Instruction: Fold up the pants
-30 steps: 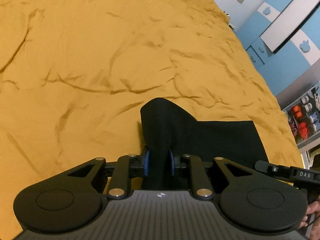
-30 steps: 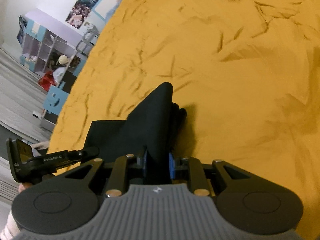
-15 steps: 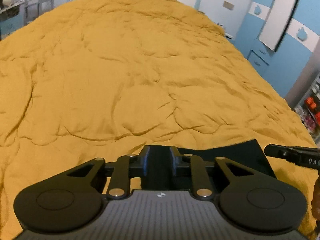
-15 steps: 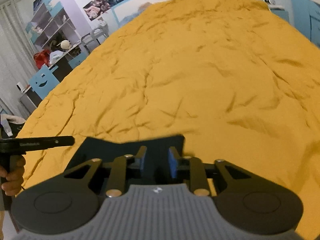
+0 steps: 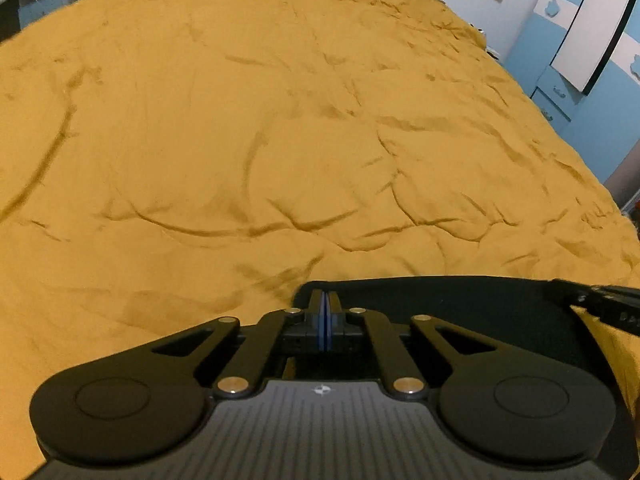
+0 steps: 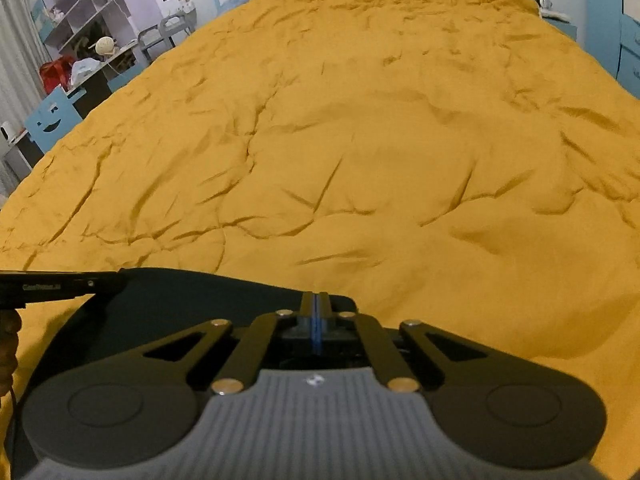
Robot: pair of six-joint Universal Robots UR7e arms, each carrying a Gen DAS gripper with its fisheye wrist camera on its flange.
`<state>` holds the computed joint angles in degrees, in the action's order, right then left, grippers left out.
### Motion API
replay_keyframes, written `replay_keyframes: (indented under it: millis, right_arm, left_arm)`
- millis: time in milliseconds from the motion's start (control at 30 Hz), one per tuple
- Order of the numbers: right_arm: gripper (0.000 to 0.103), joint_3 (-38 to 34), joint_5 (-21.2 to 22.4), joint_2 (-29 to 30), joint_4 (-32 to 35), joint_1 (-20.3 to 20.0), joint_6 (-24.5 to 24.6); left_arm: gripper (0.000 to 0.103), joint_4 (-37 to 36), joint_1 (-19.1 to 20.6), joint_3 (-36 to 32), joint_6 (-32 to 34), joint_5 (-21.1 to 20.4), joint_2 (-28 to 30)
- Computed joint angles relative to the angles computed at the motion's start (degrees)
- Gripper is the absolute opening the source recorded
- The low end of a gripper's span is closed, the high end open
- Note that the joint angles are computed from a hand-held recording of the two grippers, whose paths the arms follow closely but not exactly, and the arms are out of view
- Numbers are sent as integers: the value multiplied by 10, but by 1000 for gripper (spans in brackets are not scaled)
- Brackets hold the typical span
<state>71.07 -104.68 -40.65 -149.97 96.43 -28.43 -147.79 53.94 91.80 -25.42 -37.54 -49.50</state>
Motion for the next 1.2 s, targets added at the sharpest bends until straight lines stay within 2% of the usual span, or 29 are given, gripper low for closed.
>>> replay_keyframes:
  millis: [100, 267, 333, 400, 533, 600, 633, 700, 733, 800, 900, 1067, 1200]
  right_arm:
    - [0, 31, 6, -25, -24, 5, -22]
    - [3, 98, 13, -76, -65, 20, -54]
    - [8, 130, 21, -99, -77, 24, -61]
    - [20, 164, 24, -120, -95, 29, -76]
    - [27, 243, 34, -170, -125, 35, -98]
    - [41, 284, 41, -193, -148, 36, -109]
    - [42, 305, 43, -202, -165, 36, -119]
    - [45, 337, 43, -215, -192, 36, -135]
    - [46, 354, 41, -220, -210, 35, -144]
    - [55, 373, 34, -223, -227, 34, -155]
    - [63, 402, 29, -228, -246, 26, -169]
    - [68, 425, 11, -220, -275, 17, -209]
    - [71, 433, -7, -212, -300, 19, -234]
  left_arm:
    - [7, 37, -21, 8, -2, 52, -13]
    - [7, 51, -63, 50, -4, 101, -49]
    - [7, 70, -85, 63, -11, 123, -56]
    - [8, 96, -109, 77, -30, 140, -63]
    - [11, 79, -149, 116, -51, 134, -73]
    - [22, 59, -162, 138, -68, 126, -74]
    - [24, 53, -166, 147, -76, 122, -73]
    - [42, 39, -176, 169, -96, 126, -69]
    - [47, 31, -180, 181, -105, 126, -68]
    - [59, 12, -185, 202, -112, 123, -66]
    - [68, 53, -189, 221, -166, 117, -74]
    - [71, 69, -187, 248, -200, 95, -84]
    - [71, 78, -191, 257, -208, 94, -87]
